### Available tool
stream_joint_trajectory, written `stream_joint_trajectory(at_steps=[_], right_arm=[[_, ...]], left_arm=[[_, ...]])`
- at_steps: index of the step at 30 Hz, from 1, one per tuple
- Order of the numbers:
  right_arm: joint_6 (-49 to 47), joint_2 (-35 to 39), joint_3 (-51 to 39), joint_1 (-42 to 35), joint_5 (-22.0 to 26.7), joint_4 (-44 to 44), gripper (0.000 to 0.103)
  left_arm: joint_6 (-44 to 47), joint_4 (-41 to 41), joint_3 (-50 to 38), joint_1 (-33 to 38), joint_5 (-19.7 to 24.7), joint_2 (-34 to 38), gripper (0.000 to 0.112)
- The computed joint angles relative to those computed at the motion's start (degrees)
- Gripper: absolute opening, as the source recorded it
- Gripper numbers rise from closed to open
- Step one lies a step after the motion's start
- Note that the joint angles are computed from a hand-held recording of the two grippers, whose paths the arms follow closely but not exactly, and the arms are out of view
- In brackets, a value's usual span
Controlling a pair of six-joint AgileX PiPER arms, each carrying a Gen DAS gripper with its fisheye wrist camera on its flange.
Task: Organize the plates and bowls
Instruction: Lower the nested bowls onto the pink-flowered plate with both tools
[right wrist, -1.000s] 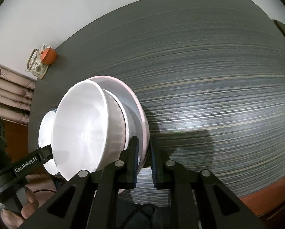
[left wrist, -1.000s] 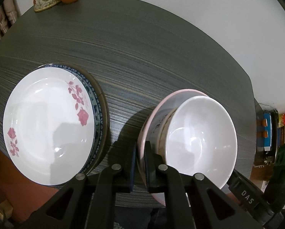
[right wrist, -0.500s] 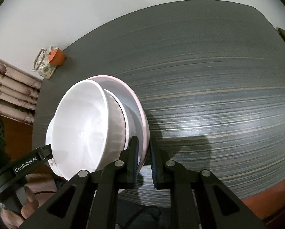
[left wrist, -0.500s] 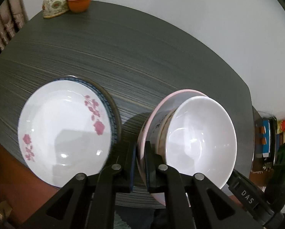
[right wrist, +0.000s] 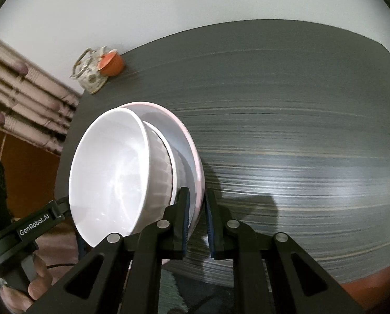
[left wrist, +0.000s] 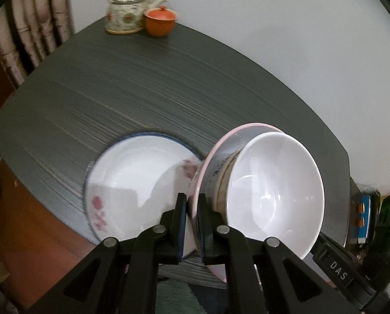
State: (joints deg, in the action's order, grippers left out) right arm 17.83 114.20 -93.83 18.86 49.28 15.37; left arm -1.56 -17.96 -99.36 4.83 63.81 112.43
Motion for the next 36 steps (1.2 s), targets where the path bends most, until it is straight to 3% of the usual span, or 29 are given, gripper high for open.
stream_joint_trajectory(at_steps=[17, 27, 36], right_arm=[[4.04, 15.92, -24.23, 9.01, 9.62, -1.36, 0.014], [5.63, 19.53, -28.57, 9.91, 12.22, -2.21, 0.014], [6.26, 18.77, -27.1, 10.36, 10.9, -2.6, 0.014]], left_arm=[[2.11, 0.65, 0.81, 9.86, -0.19, 2.37, 0.006], [3.97, -1.44, 0.27, 11.54, 0.56, 4.86, 0.006], [5.2, -1.29, 2.56, 11.9, -1.4, 3.16, 0.008]])
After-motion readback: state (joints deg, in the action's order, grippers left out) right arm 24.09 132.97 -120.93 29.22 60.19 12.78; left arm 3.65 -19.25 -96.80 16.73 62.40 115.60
